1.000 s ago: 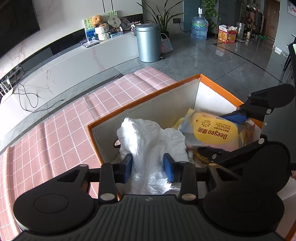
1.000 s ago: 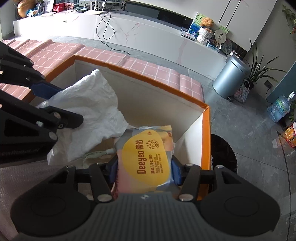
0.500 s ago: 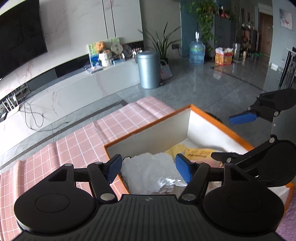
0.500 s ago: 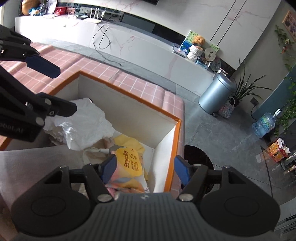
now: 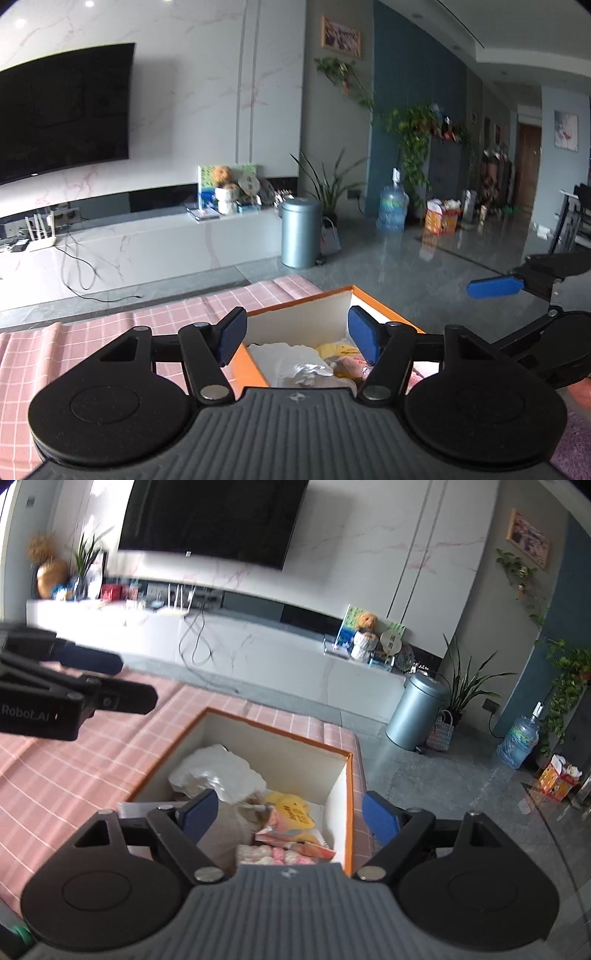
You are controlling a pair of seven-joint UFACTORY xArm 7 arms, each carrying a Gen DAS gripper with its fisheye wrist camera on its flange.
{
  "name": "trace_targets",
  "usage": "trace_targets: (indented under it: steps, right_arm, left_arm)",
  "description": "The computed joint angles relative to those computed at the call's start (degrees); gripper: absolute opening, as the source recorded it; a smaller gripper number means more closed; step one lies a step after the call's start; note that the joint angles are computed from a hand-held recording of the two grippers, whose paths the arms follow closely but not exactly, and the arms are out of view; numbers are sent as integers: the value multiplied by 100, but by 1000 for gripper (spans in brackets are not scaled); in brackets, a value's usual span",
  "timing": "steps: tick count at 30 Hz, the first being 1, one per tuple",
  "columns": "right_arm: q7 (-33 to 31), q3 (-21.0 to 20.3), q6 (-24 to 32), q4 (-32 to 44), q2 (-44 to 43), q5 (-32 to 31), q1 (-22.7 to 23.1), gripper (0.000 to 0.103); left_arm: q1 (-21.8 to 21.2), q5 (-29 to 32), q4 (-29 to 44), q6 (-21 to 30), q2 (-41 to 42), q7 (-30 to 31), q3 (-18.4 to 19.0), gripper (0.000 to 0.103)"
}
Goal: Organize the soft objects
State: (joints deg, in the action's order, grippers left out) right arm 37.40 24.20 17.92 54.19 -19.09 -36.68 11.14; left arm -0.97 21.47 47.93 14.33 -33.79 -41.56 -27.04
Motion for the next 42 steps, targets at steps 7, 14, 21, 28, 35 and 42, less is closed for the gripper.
trace_targets:
  steps: [7,14,21,28,35,42]
  right_arm:
    - [1933,1036,-317,-658,-1134,-365,-868,88]
    - [2766,2046,-158,-940,-2141,-18,-1512,91]
    - [2853,2502,4,-1366,-2759,493,-1513,100]
    - [2802,2627,266,-1625,-2831,760,-1485,100]
    - [2822,2649,257,-1602,-2334,790,-1514,100]
    - [2930,2616,298,-1538,-2063,579,-1443,100]
  left_arm:
    - [726,186,-729,104,-1538,-735,-603,82]
    - [946,-57,-832,1096,-2398,-1433,-1071,90]
    - [858,36,-833,1295,-2432,-1643,-1259,97]
    - [390,-59,-883,1900,-2078,-1732,-1359,103]
    - [-41,78,-884,2347,-1568,-1932,-1217,103]
    - [-455,259,-957,2683,-1440,-2203,-1027,103]
